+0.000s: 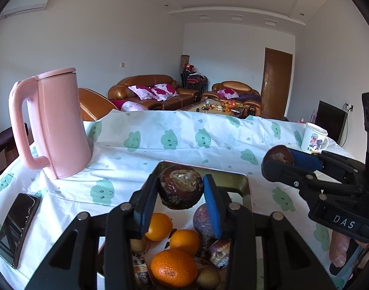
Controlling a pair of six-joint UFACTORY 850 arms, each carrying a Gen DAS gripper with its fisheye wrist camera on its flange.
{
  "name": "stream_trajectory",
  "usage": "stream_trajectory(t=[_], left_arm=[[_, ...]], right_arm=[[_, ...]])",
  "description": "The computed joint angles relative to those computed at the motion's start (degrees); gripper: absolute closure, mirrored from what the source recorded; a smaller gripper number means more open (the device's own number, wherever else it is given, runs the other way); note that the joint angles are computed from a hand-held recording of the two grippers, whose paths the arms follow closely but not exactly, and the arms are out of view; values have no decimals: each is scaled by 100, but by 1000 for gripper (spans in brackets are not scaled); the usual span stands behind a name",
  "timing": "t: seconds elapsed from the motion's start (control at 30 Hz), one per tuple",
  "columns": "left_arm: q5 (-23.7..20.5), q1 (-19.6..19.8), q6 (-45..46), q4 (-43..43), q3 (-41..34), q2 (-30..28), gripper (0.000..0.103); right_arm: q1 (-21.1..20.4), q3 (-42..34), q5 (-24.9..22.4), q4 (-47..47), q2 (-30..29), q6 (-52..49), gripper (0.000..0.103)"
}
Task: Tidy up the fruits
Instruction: 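Lift and carry both dark brown round fruits over the pink tin, then open the right tool to drop its fruit in the tin while the left tool releases its fruit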
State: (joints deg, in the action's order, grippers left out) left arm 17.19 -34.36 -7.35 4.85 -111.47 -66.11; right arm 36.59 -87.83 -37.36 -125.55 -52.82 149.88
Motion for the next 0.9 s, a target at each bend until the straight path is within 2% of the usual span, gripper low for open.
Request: stream_trajectory(t=[0.2, 0.3, 0.5, 0.7, 0.77, 0.9], left_arm=[[-489, 8, 437, -313, -464, -219, 63], [-719, 16, 471, -278, -677, -320, 63], [-1170, 22, 576, -264, -1108, -544, 63], [-1381, 22, 427, -64, -1330, -674, 63], [-1440, 17, 656, -277, -1410, -725, 63], [-1599, 14, 393, 19, -1572, -826, 63]], right_arm=[[-112, -549, 590, 324, -290, -301, 63], [-121, -825, 749, 769, -451, -806, 63], [-227, -1119, 1145, 1172, -626, -1038, 63], [-272, -1232, 1272, 1453, -717, -1247, 63], [-278, -1299, 1297, 1610, -759, -1412, 63], [-301, -1433, 1398, 1853, -850, -1654, 63]])
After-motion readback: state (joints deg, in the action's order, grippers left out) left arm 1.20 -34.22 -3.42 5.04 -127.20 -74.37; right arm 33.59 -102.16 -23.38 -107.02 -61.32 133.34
